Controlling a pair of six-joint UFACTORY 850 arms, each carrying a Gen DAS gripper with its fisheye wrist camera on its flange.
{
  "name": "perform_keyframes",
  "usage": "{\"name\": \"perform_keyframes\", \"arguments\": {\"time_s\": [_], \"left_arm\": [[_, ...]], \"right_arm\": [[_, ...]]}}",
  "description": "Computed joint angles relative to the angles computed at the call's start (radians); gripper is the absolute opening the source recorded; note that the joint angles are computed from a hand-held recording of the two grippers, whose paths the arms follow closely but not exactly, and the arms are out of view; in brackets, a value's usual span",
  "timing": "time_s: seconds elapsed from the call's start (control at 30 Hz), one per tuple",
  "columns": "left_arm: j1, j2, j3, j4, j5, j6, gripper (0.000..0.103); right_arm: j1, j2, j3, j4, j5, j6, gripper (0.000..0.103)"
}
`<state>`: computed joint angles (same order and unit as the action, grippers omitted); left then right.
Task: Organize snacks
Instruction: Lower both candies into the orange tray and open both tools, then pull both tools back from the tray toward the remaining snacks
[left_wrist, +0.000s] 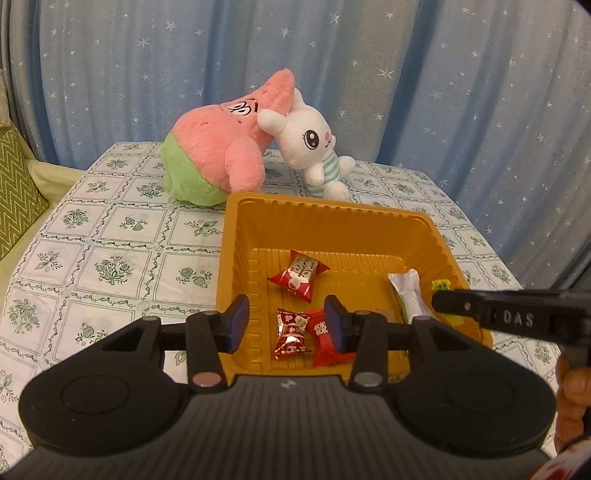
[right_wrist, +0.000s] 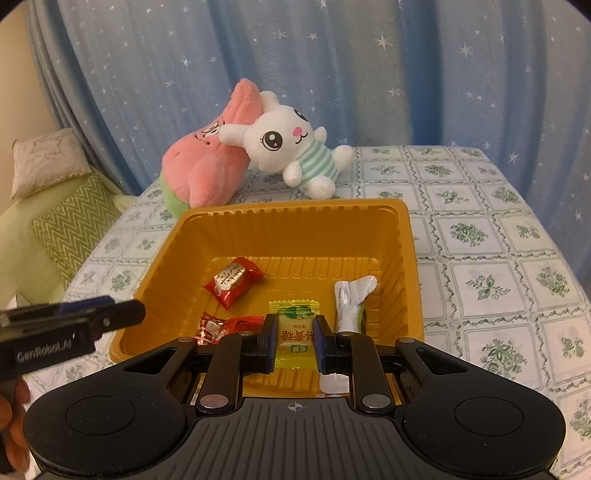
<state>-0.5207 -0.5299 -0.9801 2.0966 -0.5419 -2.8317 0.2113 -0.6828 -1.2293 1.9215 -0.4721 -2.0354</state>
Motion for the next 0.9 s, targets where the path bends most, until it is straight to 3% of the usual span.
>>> {"name": "perform_keyframes", "arguments": {"time_s": [0.2, 0.23, 0.27, 0.33, 0.63, 0.9], "left_arm": [[-0.031, 0.020, 0.030, -0.036, -0.024, 0.022, 0.056], [-0.038, 0.024, 0.037, -0.043, -0.030, 0.026, 0.058], [-0.045, 0.028, 0.045, -0.048, -0.034, 0.027, 0.059], [-0.062, 0.036, 0.060, -0.064, -0.043, 0.030, 0.061], [-0.161, 0.073, 0.127, -0.135, -0.069, -0.020, 0.067], [-0.280, 0.125, 0.176, -0.284, -0.106, 0.009, 0.073]], "right_arm": [[-0.016, -0.016, -0.022, -0.056, -0.070, 0.096, 0.021], [-0.017, -0.013, -0.018, -0.047, -0.065, 0.094, 0.027], [-0.019, -0.008, -0.009, -0.027, -0.064, 0.077, 0.046], [-0.029, 0.008, 0.021, 0.025, -0.079, 0.034, 0.060], [-0.072, 0.119, 0.194, 0.059, -0.050, -0.029, 0.060], [-0.104, 0.258, 0.390, 0.134, -0.045, -0.134, 0.060]]}}
